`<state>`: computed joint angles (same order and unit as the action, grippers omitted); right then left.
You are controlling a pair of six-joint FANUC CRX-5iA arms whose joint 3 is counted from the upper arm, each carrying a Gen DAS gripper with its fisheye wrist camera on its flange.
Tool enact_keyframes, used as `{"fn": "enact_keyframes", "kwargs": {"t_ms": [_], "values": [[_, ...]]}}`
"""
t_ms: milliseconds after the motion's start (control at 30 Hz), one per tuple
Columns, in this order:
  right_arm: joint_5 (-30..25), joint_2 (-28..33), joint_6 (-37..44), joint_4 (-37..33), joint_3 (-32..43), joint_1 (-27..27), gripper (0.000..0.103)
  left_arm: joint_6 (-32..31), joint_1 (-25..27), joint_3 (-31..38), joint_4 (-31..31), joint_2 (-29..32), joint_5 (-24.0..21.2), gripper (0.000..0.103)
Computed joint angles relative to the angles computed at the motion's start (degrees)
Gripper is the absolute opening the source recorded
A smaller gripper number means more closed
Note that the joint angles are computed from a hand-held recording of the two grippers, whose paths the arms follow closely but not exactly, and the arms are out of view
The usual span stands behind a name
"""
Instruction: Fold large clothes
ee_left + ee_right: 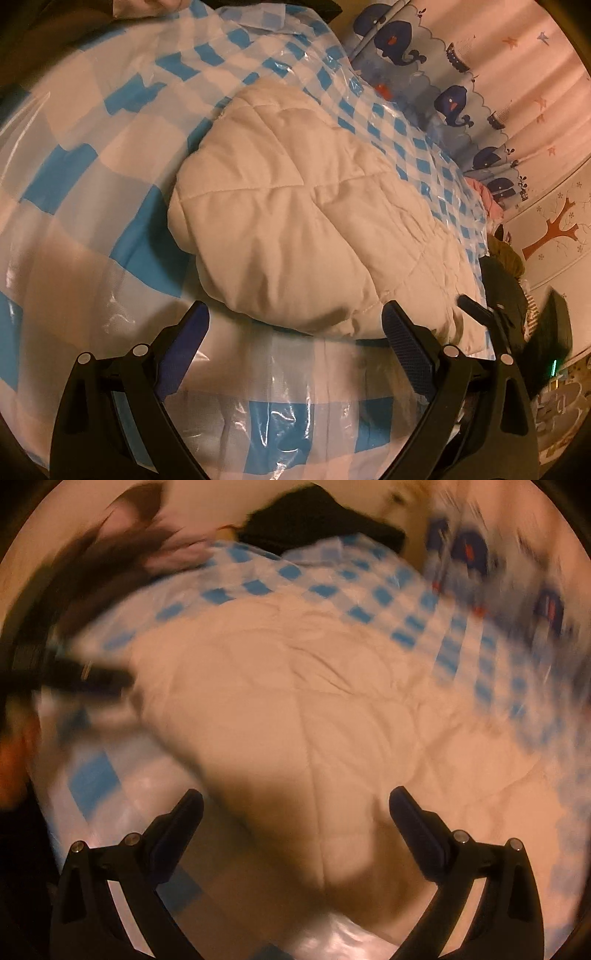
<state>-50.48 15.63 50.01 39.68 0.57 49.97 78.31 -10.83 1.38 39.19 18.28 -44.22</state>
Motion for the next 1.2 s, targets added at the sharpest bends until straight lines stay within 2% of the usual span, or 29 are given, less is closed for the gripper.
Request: {"fn": "enact_keyframes", "kwargs": {"t_ms": [67, 167, 200, 267, 333, 367, 467, 567, 667, 733, 833, 867, 900, 1033, 1067, 1133, 1200], "values": [[-0.41, 1.43, 1.28, 5.65, -1.25, 1.68, 0.096, -0.25, -0.14, -0.07, 0.07, -0.03, 0.24, 0.091], [-4.92, 7.60, 3.72, 11.79, 2.24, 2.32, 0.096, 0.02, -0.42, 0.72, -0.06, 0.61, -0.17, 0.091], [-6.20, 9.44, 4.08, 11.93, 4.11, 1.96, 0.096, -0.12, -0.45, 0.95, -0.03, 0.73, -0.46, 0.091], [-6.43, 11.82, 3.71, 8.54, 8.48, 0.39, 0.096, -1.28, -0.51, 1.49, 0.84, 1.42, -1.56, 0.091], [-3.39, 11.25, 1.44, -2.61, 13.11, -2.60, 0.096, -3.27, -0.22, 1.54, 3.65, 2.51, -3.83, 0.091], [-1.31, 10.20, 0.05, -6.87, 13.58, -3.97, 0.096, -4.09, -0.06, 1.45, 5.45, 3.13, -4.80, 0.091], [2.90, 7.66, -0.35, -13.01, 11.98, -5.79, 0.097, -6.44, -0.12, 0.52, 12.27, 4.66, -4.92, 0.091], [3.21, 7.35, 0.88, -13.89, 11.85, -5.74, 0.097, -7.69, -0.80, 0.02, 18.44, 6.34, -3.67, 0.091], [2.29, 7.17, 3.12, -14.65, 12.11, -5.36, 0.097, -5.44, -1.29, 0.15, 21.59, 8.26, -2.22, 0.091], [1.89, 5.00, 7.08, -19.16, 11.67, -5.78, 0.096, -2.87, -1.42, 1.01, 21.60, 9.67, -1.46, 0.091], [4.51, -4.53, 8.48, -37.14, 7.23, -10.41, 0.096, 0.00, -1.92, 1.98, 18.91, 9.86, 1.71, 0.091], [6.97, -9.33, 6.91, -44.33, 3.62, -13.24, 0.096, 0.50, -2.03, 2.14, 18.93, 9.92, 2.06, 0.091], [8.76, -12.63, 5.19, -48.53, 0.75, -15.26, 0.096, 0.95, -2.06, 2.27, 18.91, 9.95, 2.21, 0.091], [13.36, -25.36, -3.69, -62.08, -12.22, -25.50, 0.096, 3.35, -2.12, 3.09, 18.06, 10.40, 2.92, 0.091], [13.94, -27.05, -5.78, -63.43, -14.31, -27.38, 0.096, 3.61, -2.12, 3.18, 17.89, 10.39, 3.02, 0.091], [14.69, -29.03, -4.13, -70.98, -16.86, -32.18, 0.096, 3.41, -2.08, 2.96, 18.15, 10.25, 3.24, 0.091], [15.84, -29.29, -3.58, -73.89, -18.27, -34.48, 0.096, 2.22, -2.03, 2.25, 19.52, 10.12, 3.34, 0.091]]}}
